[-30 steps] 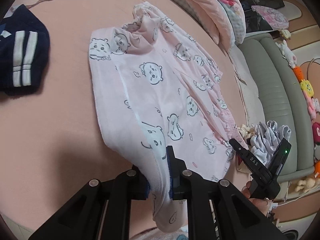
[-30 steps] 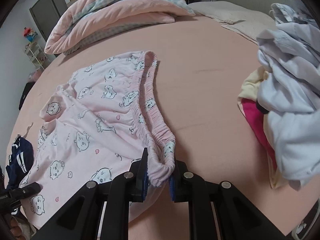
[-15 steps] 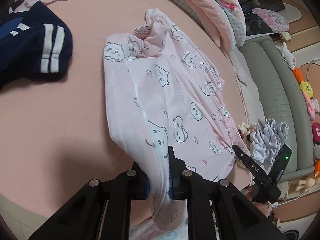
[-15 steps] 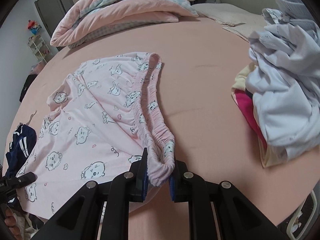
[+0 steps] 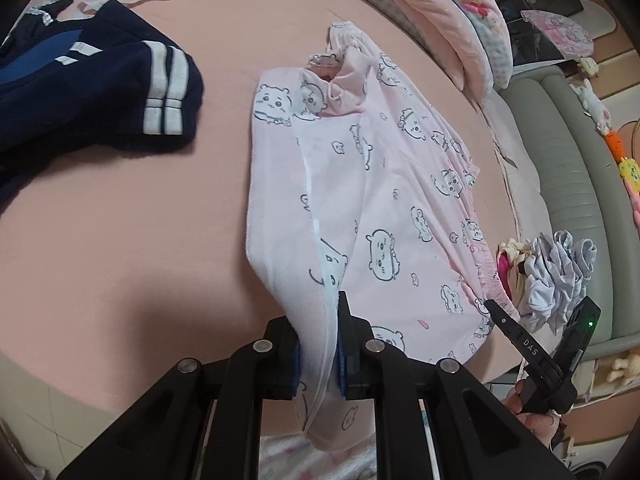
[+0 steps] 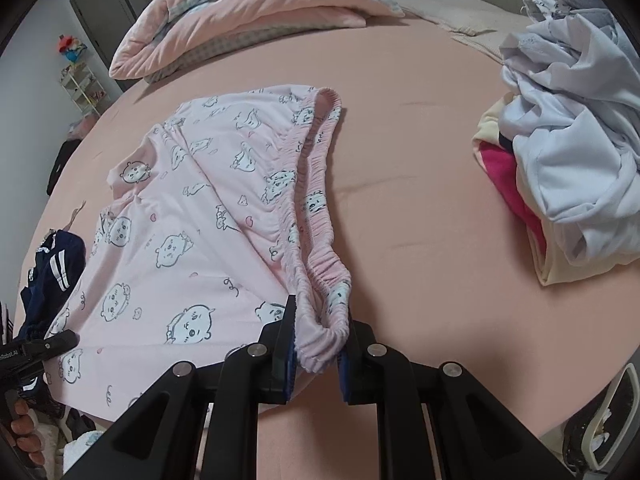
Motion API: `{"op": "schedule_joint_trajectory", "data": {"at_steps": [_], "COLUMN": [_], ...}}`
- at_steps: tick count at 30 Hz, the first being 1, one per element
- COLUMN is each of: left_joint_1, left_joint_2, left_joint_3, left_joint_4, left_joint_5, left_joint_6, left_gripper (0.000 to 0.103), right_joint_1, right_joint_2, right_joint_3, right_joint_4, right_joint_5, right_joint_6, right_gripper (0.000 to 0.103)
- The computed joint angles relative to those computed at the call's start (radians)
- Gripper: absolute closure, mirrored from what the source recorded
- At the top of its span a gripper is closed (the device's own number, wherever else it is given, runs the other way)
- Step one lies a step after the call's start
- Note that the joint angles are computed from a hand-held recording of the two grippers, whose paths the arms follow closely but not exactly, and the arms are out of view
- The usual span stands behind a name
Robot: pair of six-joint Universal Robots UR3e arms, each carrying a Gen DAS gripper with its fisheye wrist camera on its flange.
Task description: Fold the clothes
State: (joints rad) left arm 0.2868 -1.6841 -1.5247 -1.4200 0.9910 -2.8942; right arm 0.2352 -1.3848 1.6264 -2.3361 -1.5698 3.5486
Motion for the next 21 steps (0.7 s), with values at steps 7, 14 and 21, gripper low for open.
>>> {"op": "schedule_joint_trajectory", "data": {"at_steps": [7, 14, 21], "left_joint_1": [0.015, 0.048, 0.056], "left_joint_2": [0.012, 0.015, 0.024], "left_joint_3": [0.024, 0.045, 0.045], "left_joint_4": [-0.043, -0.035, -0.022], "left_joint_5": [0.063, 0.141, 0.192], "left_joint_6": [0.048, 0.055, 0.068], "left_gripper": [0.091, 0.09, 0.09], "right_joint_1": [-0.017, -0.017, -0.017], "right_joint_2": [0.005, 0.025, 0.024], "right_joint_3": [0.018, 0.018, 0.017], "right_joint_4": [0.001, 0.011, 0.012], "right_joint_5": [0.028, 0.034, 0.032], "right_joint_6": [-0.004, 0.006, 0.016], "right_gripper": [0.089, 0.089, 0.089]}}
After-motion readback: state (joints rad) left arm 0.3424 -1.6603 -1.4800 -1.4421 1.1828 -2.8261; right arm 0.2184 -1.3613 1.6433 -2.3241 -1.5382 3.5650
